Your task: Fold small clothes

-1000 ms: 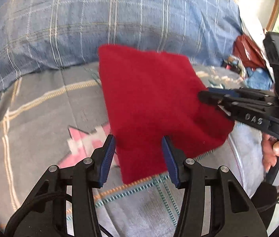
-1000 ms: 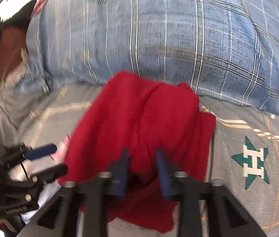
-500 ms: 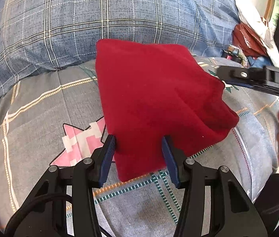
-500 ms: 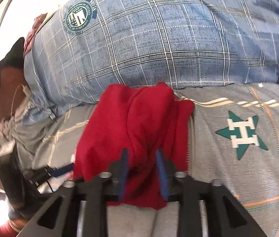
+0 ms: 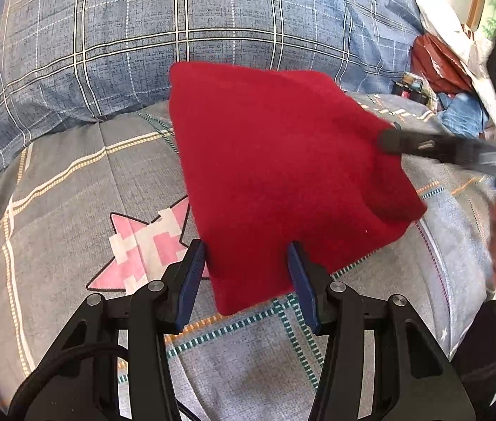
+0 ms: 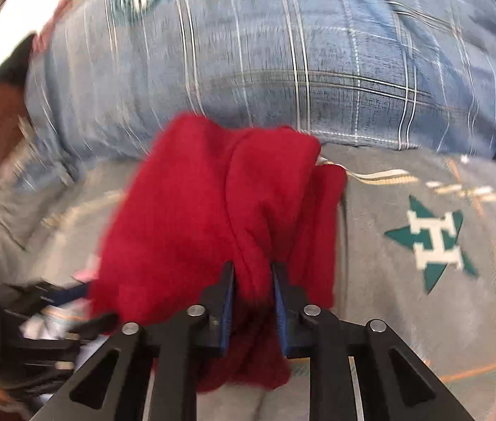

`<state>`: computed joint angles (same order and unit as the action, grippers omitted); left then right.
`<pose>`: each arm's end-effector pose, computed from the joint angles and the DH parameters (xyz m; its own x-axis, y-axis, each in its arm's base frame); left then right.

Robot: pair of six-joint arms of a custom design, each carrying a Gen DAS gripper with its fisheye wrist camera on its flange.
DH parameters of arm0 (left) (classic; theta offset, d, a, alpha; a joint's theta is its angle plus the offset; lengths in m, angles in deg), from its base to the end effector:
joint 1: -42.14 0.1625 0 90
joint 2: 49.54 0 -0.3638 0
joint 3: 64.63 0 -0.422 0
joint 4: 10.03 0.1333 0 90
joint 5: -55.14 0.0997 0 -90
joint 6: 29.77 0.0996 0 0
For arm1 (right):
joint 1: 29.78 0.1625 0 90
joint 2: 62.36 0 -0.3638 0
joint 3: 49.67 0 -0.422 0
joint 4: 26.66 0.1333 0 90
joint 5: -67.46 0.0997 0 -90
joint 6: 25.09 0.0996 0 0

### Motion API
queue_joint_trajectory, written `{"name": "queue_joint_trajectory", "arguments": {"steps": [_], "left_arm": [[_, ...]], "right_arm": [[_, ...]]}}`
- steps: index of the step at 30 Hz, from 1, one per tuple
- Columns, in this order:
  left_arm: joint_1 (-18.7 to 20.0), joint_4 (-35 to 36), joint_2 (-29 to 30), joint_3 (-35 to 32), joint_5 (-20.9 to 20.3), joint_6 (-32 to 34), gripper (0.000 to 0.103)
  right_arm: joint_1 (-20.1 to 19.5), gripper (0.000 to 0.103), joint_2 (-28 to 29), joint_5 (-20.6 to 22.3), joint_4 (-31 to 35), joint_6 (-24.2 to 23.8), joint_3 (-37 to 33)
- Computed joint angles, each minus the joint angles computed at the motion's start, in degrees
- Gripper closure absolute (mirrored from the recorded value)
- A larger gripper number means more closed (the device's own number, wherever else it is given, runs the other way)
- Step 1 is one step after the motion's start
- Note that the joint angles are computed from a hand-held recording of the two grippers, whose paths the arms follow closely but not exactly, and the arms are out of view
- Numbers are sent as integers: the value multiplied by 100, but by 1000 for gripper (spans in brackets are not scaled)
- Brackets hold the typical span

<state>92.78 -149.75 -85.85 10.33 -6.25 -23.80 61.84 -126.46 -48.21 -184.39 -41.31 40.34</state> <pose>-0.3277 -0.6849 0.0477 -0.6683 0.5620 -0.4874 0.6957 0.7042 -0.1421 0.1091 -0.6698 0.3049 -0.8670 0.0447 0.4962 -0.2742 0.7888 -0.5501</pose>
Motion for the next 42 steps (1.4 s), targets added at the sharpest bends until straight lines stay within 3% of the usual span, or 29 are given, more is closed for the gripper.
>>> {"name": "queue_joint_trajectory", "arguments": {"steps": [2,4,7,9,10,13,17,21,22,23,25,28,33,35,36,38,40,41,42], "left_arm": [[17,30,15,-32,-29,-44,54],[26,65,29,-66,-45,-94,54],[10,69,23,-53,-2,-124,54],[-4,85,-36,2,9,-132,54],[-11,72,-82,47,6,-129,54],[-32,-98,-178,181,28,-112,54],[-49,-525,-218,262,9,-187,54],[-92,-844,-127,180,58,-21,54],[-95,-833,-69,108,92,27,54],[-98,-813,14,11,136,56,54],[-82,-724,127,-131,143,48,54],[-73,-595,261,-267,227,52,54],[-107,-622,402,-324,418,122,54],[-116,-667,432,-334,464,187,54],[-110,-668,441,-347,466,215,54],[-89,-640,437,-363,420,241,54],[-74,-646,443,-380,391,272,53],[-70,-630,460,-407,402,273,53],[-66,-641,464,-415,384,274,53]], "right_arm": [[-57,68,-370,672,-10,112,331],[-64,53,-583,1066,134,15,544],[-15,53,-582,1075,358,-231,653],[49,71,-385,705,280,-346,582],[58,93,-351,506,261,-379,597],[-68,96,-632,595,201,-288,920],[-242,96,-765,355,304,-182,1194],[-215,96,-1040,615,140,-227,1287],[-171,90,-1073,613,-36,-202,1265],[-132,71,-1074,590,-194,-190,1243],[-64,42,-877,451,-539,-138,986],[-80,42,-453,489,-601,80,416],[-187,56,485,390,20,545,-852],[-231,79,758,337,264,607,-1217],[-235,85,846,248,325,577,-1323],[-167,92,967,12,334,337,-1452],[27,93,1070,-550,-146,-419,-1409],[86,100,1130,-765,-370,-699,-1408],[155,100,1268,-1162,-687,-1041,-1457]]}}
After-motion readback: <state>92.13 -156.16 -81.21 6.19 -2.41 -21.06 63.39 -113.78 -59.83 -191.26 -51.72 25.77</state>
